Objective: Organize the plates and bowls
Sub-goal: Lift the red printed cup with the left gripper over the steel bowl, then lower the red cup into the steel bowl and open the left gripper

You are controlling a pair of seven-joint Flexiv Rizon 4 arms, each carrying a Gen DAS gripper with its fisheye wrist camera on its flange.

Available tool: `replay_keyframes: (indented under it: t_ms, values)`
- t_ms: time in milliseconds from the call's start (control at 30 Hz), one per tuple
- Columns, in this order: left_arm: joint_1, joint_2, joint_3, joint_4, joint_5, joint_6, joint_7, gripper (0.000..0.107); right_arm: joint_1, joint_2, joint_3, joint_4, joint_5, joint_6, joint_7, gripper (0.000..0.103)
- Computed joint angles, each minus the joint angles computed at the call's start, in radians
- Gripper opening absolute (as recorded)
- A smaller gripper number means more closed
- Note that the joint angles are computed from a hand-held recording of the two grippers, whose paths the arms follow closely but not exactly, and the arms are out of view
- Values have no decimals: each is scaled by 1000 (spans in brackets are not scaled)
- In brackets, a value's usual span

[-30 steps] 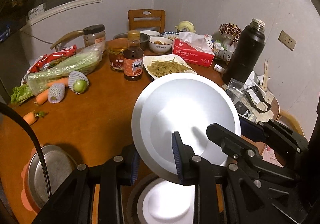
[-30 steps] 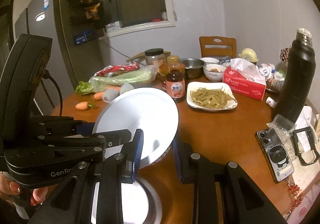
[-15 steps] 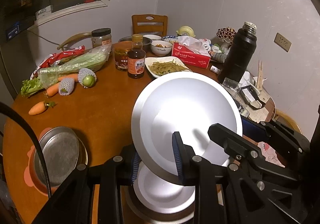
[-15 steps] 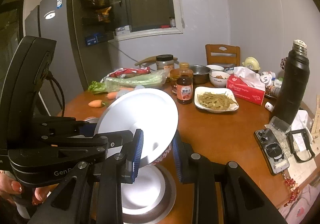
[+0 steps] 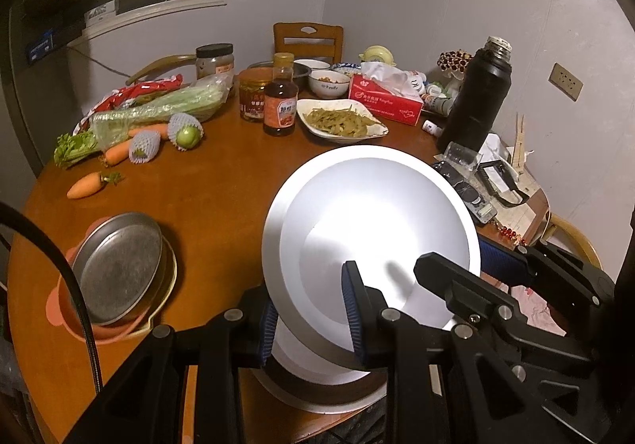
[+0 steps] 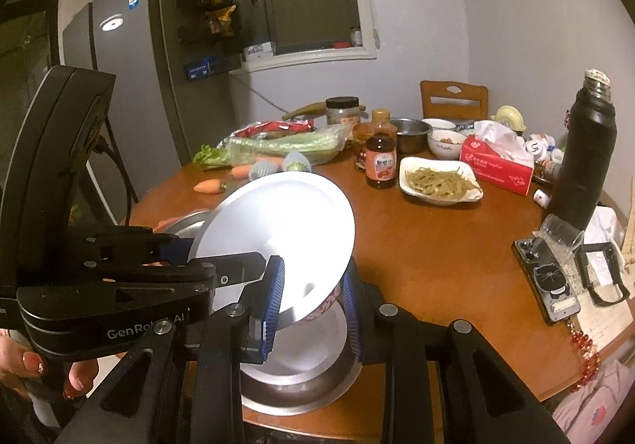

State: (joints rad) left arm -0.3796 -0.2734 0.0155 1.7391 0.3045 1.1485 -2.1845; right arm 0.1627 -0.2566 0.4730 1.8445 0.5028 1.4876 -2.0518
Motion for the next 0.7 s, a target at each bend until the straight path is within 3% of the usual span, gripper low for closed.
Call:
replay_keyframes:
  t_ms: [367,700]
  values:
    - [-14,-4,9,9,45,-25,-59,30,-4,-3,4,-1,56,-44,-60,31]
    - [-9,-27,1,17,21,-35,-47,30,7,-18,-18,-3,73,-75,-79,31]
